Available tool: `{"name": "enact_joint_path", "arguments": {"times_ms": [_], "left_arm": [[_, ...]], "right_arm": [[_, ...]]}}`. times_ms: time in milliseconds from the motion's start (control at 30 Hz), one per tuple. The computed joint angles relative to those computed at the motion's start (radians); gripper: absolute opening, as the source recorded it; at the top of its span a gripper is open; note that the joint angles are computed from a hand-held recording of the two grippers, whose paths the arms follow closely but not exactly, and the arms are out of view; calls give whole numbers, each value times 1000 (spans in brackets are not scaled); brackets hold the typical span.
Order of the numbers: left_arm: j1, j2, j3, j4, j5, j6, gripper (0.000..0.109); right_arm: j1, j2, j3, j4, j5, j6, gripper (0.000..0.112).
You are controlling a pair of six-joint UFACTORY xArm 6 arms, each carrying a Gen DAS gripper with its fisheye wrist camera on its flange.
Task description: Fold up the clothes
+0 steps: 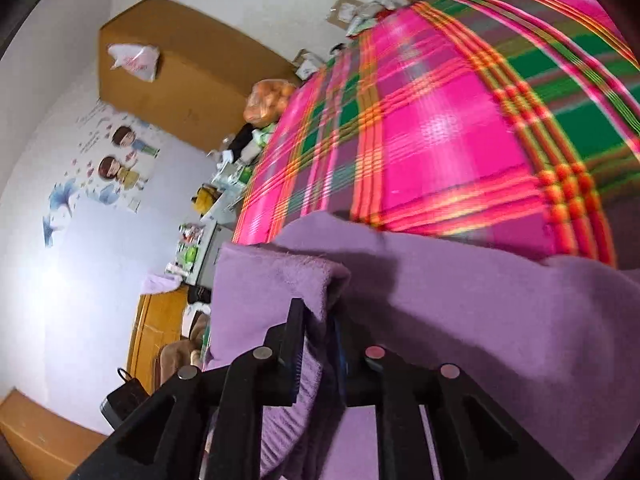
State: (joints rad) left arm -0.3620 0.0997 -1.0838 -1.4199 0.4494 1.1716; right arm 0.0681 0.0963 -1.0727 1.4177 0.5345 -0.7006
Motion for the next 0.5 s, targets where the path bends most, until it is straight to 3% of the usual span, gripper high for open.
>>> {"name": "enact_joint_path", "arguments": {"times_ms": [67, 100, 267, 500], "left_arm": [[5, -3, 4, -8, 12, 6, 36], [10, -4, 5, -15, 19, 11, 36], [12, -7, 9, -28, 26, 15, 36], [12, -6, 10, -49, 26, 43, 36]], "right_arm": [[9, 6, -11, -10, 20, -31, 41], [14, 10, -18, -18, 27, -45, 44], [32, 75, -91, -176, -14, 13, 44], [25, -23, 23, -128, 130, -57, 44]]}}
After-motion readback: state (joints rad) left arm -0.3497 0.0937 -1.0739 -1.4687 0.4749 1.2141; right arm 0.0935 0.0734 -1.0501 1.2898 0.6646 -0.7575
